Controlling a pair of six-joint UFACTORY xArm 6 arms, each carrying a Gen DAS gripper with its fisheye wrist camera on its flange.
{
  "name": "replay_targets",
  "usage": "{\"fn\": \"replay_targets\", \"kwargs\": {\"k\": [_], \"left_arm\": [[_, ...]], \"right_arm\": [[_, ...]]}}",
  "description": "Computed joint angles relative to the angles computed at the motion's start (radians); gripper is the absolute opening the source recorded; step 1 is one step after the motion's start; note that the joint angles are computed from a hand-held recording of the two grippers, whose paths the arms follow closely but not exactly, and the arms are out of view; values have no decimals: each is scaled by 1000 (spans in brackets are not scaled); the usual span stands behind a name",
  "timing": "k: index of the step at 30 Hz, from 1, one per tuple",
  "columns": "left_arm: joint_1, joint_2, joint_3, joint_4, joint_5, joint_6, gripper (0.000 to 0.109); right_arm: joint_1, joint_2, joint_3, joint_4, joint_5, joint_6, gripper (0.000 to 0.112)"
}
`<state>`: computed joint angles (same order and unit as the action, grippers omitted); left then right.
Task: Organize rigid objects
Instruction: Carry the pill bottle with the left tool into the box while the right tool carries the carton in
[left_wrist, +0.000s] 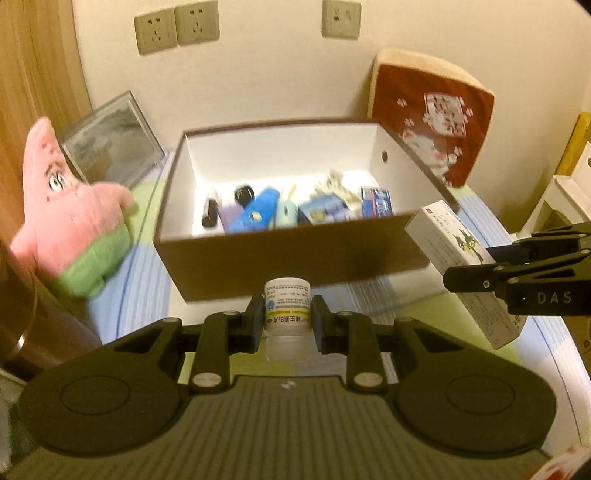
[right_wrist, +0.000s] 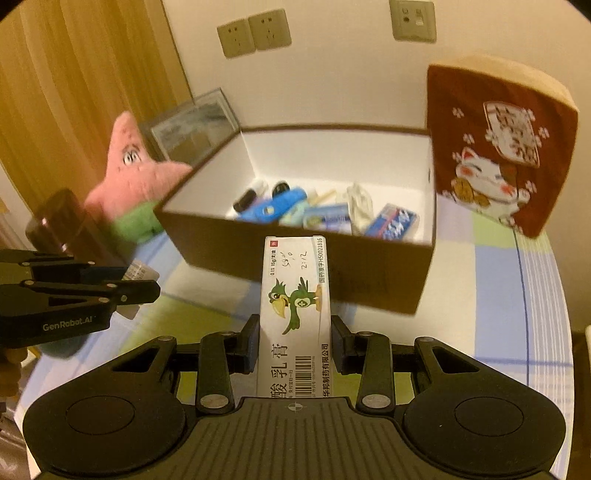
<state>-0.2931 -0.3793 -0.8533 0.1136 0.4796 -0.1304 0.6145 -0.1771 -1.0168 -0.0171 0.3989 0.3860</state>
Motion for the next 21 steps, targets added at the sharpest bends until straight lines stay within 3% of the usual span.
{"fn": "replay_targets", "kwargs": {"k": [12,21], "left_arm": [[27,253,-283,-77,-32,132,25],[58,491,-546,-95,30,180,25]], "right_arm": [[-63,228,-303,106,25,-110,38],[-102,451,-581,142,112,-133,38]]}}
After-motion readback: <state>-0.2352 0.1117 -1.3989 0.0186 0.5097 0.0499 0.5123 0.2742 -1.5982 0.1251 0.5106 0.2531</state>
